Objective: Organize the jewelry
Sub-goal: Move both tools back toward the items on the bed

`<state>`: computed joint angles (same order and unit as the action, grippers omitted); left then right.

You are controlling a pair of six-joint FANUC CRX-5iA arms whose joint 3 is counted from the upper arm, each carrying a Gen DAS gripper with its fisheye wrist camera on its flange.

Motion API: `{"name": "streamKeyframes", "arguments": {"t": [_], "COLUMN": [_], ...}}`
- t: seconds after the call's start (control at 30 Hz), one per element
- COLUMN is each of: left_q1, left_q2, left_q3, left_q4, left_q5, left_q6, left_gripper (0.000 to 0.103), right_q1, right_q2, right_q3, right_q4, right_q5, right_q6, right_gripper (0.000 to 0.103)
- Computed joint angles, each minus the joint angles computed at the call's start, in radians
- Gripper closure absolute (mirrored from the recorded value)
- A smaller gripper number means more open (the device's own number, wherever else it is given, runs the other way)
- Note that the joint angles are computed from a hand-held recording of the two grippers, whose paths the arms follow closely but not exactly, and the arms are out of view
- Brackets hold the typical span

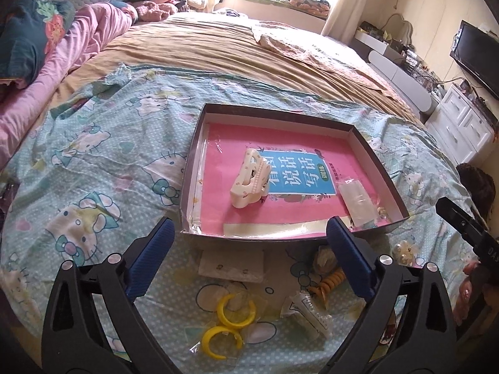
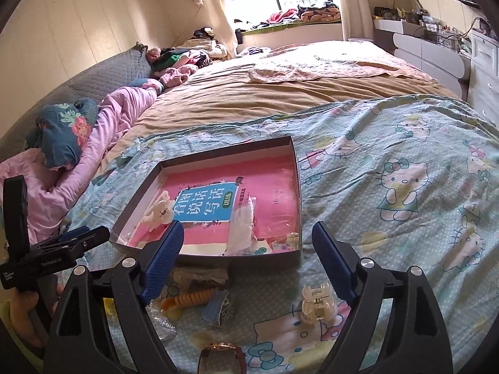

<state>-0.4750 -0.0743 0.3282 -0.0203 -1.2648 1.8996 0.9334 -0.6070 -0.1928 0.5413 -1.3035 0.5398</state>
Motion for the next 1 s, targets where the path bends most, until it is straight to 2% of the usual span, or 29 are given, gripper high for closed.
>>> {"name": "streamKeyframes", "arguments": {"t": [0.53,1.0], "left_q1": [0.006,-0.008], "left_q2": [-0.092,-0.153], "left_q3": [-0.078,-0.158], "left_q4": [-0.006,-0.032], "left_q5": [-0.004,-0.019], "left_q6": [0.017,0.031], "left_gripper": [0.010,0.010], "right_q1": [0.158,0.263], "right_q2": [-0.028,-0.041], "right_q3": [-0.011,-0.036], "right_q4": [0.071,0.051], "right_q5": [-0.077,-0.143], "right_q6": [-0.063,-0.107], "right_gripper": [0.020,0.020]}}
